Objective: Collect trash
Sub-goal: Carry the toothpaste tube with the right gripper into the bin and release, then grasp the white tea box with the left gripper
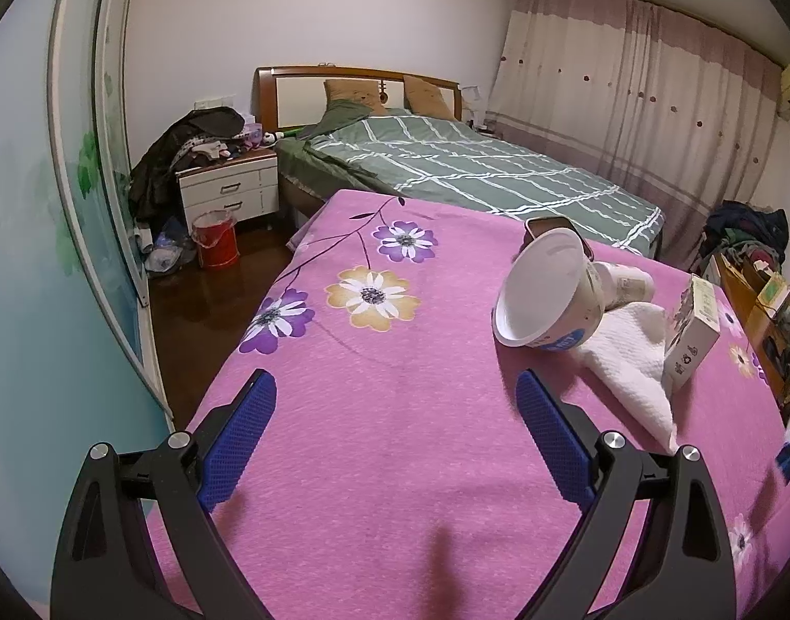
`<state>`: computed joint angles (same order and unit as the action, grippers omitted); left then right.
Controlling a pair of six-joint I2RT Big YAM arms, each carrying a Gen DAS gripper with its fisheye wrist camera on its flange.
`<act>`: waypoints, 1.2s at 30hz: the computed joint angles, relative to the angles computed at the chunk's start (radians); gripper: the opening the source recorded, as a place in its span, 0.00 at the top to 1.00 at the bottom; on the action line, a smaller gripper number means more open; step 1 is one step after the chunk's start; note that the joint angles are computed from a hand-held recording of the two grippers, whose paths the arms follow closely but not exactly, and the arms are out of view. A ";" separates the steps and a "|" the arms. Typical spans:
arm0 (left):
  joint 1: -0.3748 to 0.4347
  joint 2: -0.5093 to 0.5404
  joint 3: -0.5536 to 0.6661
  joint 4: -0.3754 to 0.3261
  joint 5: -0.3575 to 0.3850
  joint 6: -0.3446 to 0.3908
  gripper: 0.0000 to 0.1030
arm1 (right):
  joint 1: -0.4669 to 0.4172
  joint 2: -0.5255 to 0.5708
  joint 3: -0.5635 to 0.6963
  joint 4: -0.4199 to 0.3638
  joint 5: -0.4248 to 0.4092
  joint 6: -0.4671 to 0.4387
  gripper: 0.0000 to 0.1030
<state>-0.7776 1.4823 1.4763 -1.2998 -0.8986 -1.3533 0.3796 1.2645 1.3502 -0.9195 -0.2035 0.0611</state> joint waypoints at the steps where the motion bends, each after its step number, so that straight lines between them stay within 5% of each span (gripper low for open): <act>1: 0.000 0.001 0.001 0.000 0.000 0.002 0.10 | -0.019 -0.005 -0.002 0.003 0.010 0.003 0.91; 19: -0.005 0.015 0.018 0.020 -0.002 0.057 0.10 | -0.329 0.046 -0.015 -0.011 0.146 0.026 0.89; 29: -0.019 0.033 0.046 0.051 0.000 0.134 0.10 | -0.335 0.027 -0.048 0.058 0.114 0.050 0.78; 36: -0.033 0.056 0.128 0.204 0.108 0.343 0.10 | -0.253 -0.013 -0.107 0.184 0.139 0.012 0.72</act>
